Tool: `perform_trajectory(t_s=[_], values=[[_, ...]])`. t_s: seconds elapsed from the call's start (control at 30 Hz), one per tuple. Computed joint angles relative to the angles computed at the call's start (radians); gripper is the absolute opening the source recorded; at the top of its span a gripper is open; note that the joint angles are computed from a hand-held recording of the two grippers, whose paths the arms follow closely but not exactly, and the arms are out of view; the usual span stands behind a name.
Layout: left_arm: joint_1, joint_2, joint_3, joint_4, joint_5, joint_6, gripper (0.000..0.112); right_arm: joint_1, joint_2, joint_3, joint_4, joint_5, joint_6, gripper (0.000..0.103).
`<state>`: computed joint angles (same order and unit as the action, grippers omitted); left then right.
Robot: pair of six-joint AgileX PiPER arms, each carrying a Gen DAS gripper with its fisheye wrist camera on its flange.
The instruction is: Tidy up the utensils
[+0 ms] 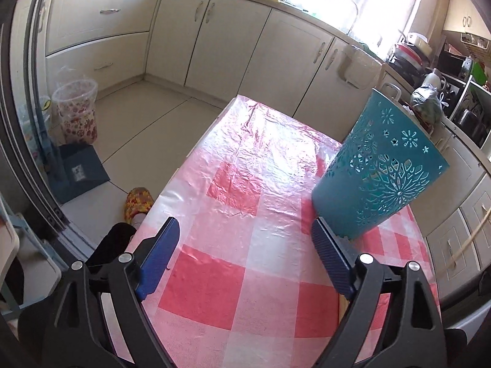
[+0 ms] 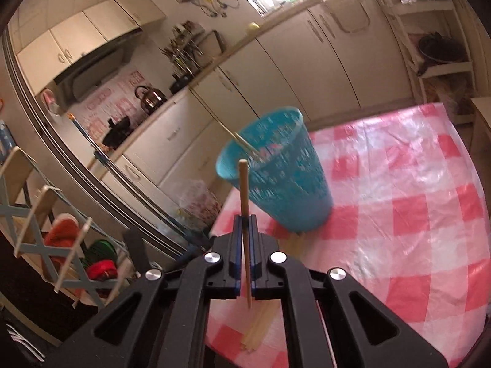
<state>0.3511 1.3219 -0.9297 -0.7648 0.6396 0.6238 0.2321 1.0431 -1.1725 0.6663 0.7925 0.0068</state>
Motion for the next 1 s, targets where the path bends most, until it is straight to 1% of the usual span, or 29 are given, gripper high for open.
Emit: perform_trajectory(t_s=[0.1,0.17,0.2,0.3,0.33,0.37,0.47,0.5,0.53,0.57,0.6,0.63,0.67,0.73,0.8,0.9,0.93,0.97,1.0], values=[[-0.001,-0.005,0.011,-0.014,-0.008,0.022,0.084,0.005,0.098,-0.183,-0.002,-0.006,-0.003,0.002],[0.002,-0.006,0.014,-0.022,-0.009,0.029,0.084,0.018,0.142,-0.267,-0.03,-0.017,0.025,0.002],[0.003,-0.003,0.011,-0.022,-0.008,0.026,0.084,0.024,0.176,-0.324,-0.051,-0.018,0.039,0.002],[0.02,0.012,0.01,-0.042,0.002,0.034,0.084,0.054,0.24,-0.426,-0.171,-0.022,0.115,0.002],[0.024,0.018,0.006,-0.047,0.011,0.033,0.084,0.064,0.268,-0.462,-0.216,-0.008,0.147,0.002],[0.025,0.021,0.002,-0.043,0.015,0.027,0.084,0.061,0.282,-0.469,-0.22,0.006,0.156,0.002],[0.025,0.027,-0.011,-0.018,0.022,0.01,0.084,0.051,0.263,-0.4,-0.187,0.039,0.145,0.002],[0.032,0.032,-0.018,-0.017,0.037,0.012,0.084,0.053,0.247,-0.357,-0.181,0.046,0.14,0.002],[0.044,0.04,-0.033,-0.015,0.067,0.012,0.084,0.061,0.23,-0.307,-0.167,0.052,0.133,0.002],[0.056,0.047,-0.046,-0.017,0.097,0.02,0.084,0.074,0.213,-0.24,-0.152,0.058,0.126,0.006],[0.069,0.051,-0.061,-0.018,0.129,0.03,0.084,0.088,0.199,-0.182,-0.146,0.059,0.128,0.011],[0.083,0.05,-0.073,-0.023,0.163,0.056,0.084,0.121,0.182,-0.111,-0.171,0.04,0.163,0.033],[0.088,0.047,-0.084,-0.012,0.184,0.076,0.084,0.152,0.174,-0.056,-0.194,0.018,0.187,0.04],[0.083,0.05,-0.111,0.053,0.21,0.083,0.084,0.208,0.187,0.024,-0.208,-0.012,0.201,0.04],[0.107,0.054,-0.124,0.065,0.242,0.112,0.084,0.25,0.208,0.064,-0.217,-0.048,0.216,0.04],[0.139,0.057,-0.135,0.072,0.237,0.173,0.084,0.353,0.254,0.042,-0.369,-0.082,0.309,0.04],[0.14,0.06,-0.148,0.081,0.221,0.204,0.084,0.381,0.27,0.028,-0.403,-0.086,0.329,0.04],[0.136,0.069,-0.171,0.087,0.212,0.249,0.084,0.399,0.284,0.016,-0.42,-0.085,0.337,0.04],[0.125,0.09,-0.205,0.089,0.225,0.319,0.084,0.409,0.29,0.011,-0.42,-0.086,0.335,0.04]])
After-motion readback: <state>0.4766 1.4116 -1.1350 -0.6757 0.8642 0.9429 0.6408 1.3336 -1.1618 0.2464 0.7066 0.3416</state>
